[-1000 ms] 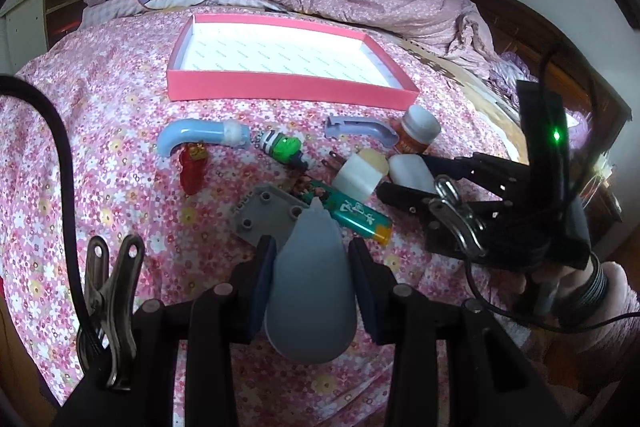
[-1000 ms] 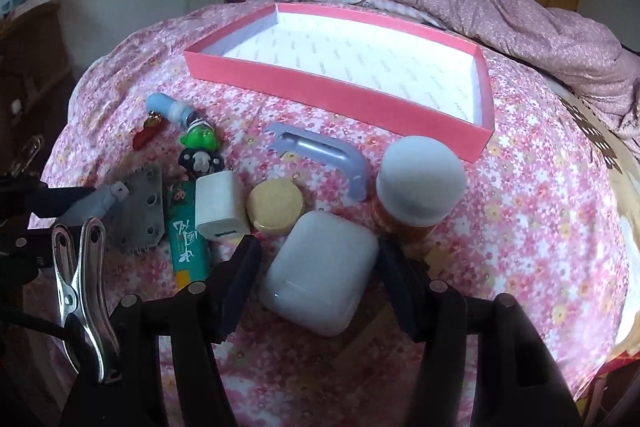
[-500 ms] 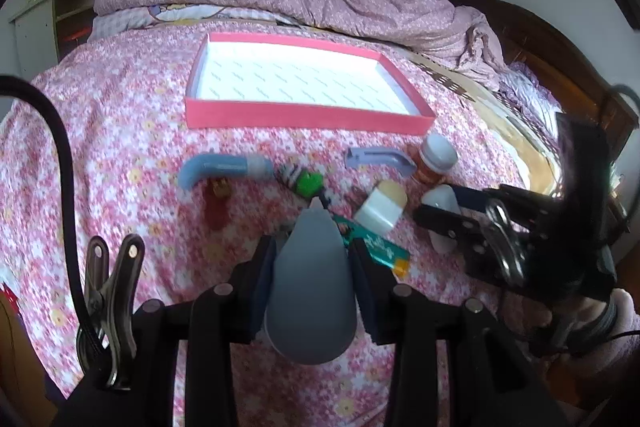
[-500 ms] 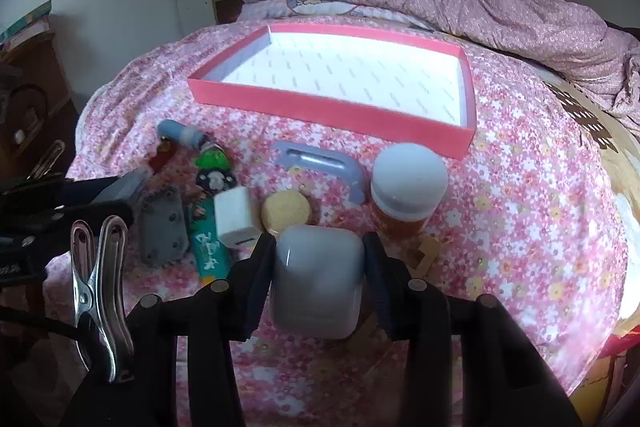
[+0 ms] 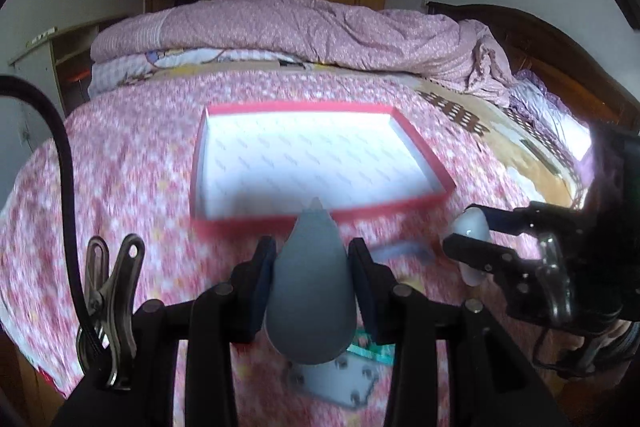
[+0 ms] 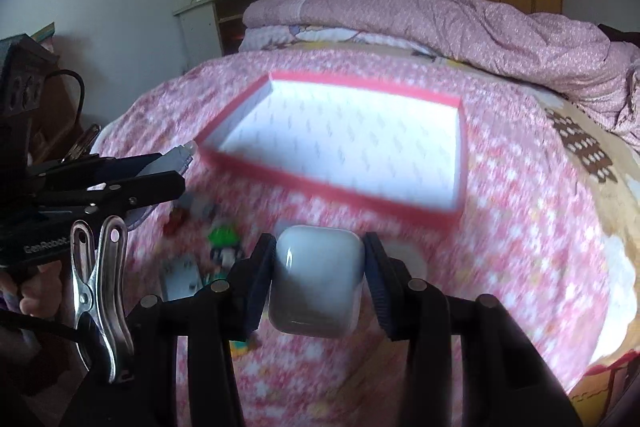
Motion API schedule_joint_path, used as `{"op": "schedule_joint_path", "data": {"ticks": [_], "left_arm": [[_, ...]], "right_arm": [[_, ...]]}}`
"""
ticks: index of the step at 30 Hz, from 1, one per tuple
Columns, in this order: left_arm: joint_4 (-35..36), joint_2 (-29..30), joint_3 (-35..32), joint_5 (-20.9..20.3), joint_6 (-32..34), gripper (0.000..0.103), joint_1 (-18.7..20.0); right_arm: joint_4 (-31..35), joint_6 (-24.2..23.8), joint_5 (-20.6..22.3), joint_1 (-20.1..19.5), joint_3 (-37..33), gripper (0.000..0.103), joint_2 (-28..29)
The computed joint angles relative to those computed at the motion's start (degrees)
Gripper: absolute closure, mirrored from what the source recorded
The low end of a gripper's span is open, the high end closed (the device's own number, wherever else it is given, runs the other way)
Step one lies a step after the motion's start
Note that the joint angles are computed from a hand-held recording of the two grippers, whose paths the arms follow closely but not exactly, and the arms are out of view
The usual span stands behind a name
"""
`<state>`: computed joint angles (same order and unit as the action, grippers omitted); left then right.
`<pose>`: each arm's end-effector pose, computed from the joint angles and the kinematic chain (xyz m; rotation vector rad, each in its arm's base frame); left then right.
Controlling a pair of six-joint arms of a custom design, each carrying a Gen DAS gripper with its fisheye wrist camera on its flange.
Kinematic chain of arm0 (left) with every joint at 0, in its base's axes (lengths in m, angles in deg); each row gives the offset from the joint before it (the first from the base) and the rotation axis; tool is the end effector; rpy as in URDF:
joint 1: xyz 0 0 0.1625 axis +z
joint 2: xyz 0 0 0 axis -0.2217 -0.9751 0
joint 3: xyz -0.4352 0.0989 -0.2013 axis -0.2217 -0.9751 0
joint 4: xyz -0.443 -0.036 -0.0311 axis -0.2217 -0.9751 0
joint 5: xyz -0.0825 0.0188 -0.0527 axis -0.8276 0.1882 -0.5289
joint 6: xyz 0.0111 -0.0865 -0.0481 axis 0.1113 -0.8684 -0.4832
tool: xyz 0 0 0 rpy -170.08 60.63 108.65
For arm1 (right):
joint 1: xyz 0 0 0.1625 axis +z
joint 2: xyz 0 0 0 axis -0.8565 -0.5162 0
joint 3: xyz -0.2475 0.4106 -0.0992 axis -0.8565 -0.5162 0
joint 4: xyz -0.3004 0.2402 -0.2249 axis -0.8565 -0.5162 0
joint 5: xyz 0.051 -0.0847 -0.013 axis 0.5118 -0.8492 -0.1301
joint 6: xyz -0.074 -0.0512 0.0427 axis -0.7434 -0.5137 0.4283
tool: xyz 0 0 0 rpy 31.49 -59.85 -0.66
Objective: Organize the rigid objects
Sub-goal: 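Lower both held items into the pink tray and open both tools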
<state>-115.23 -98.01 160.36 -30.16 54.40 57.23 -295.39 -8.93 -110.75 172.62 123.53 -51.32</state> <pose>-0.1854 -0.4276 0.1939 1.2198 2.4702 -0.6658 0.2127 -0.3321 0.0961 0.3524 -2.1849 1.0753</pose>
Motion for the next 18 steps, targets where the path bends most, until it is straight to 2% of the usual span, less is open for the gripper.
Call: {"op": "schedule_joint_path", "data": {"ticks": [10, 18], "left_arm": [[0.5, 9.5, -9.9, 2.4, 1.2, 0.063, 2.1], [3.5, 15.9, -16.4, 3.2, 0.3, 0.063, 5.1]], "right_arm": [[11.0, -1.1, -0.9, -4.1, -5.8, 0.058, -6.5], [18.7, 1.6, 1.2, -9.3, -8.5, 0.058, -8.6]]}}
